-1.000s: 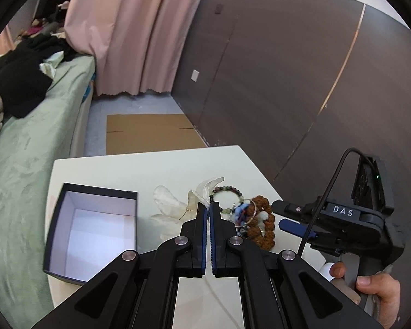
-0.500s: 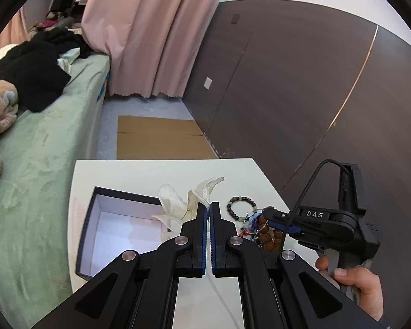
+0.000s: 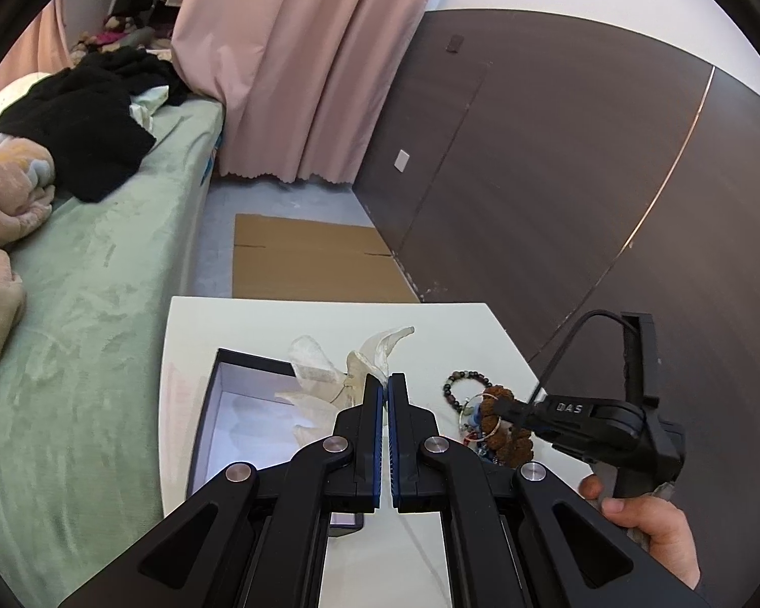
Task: Organize jewelry
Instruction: 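Carry the white flower into the black box and open the left tool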
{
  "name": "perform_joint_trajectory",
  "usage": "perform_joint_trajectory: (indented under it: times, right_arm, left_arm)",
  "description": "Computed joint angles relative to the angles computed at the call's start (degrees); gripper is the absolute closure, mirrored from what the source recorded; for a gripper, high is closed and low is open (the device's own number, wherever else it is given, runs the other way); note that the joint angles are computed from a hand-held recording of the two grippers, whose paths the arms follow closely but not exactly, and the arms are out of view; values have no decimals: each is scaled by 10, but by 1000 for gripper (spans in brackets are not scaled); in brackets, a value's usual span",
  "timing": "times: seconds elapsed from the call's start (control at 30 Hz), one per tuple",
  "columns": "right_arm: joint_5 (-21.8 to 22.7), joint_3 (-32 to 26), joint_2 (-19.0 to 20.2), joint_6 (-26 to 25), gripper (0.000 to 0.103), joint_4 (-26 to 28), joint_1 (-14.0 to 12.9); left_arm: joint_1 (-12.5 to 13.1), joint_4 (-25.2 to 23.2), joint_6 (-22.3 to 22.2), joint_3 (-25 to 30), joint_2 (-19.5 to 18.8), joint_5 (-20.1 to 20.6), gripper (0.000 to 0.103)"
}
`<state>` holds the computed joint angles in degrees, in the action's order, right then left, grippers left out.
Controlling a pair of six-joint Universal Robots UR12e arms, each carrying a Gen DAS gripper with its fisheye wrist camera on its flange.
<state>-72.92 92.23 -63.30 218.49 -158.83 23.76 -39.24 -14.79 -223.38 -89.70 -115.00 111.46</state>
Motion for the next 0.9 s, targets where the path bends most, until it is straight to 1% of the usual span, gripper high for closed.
perform_joint_trajectory:
  times: [0.07,0.17,0.3,0.47,0.57,0.67,0.77,0.83,0.9]
  right_arm:
    - [24,6,-1,6,99,-23,-3]
    - [24,8,-3,2,99,-45,1]
    - [54,13,-2,8,99,-87,5]
    - [90,7,9,24,99,-136,11]
    - [120,1,19,35,99,-164,16]
    - [141,-9,28,41,99,-170,21]
    - [151,-16,35,42,99,-173,27]
    - [156,-21,40,45,99,-175,30]
    - [162,-23,44,50,99,-181,32]
  left_arm:
    - [1,-1,-1,-4,3,3,101]
    - [2,-1,-8,-15,11,12,101]
    - [5,-2,-19,-28,20,24,101]
    - [10,-2,-37,-43,30,30,101]
    - [11,-6,-44,-46,33,36,101]
    - [11,-11,-49,-47,34,40,101]
    - [12,-11,-51,-49,34,39,101]
    - [13,-9,-51,-47,32,31,101]
    - [16,-7,-50,-46,29,8,101]
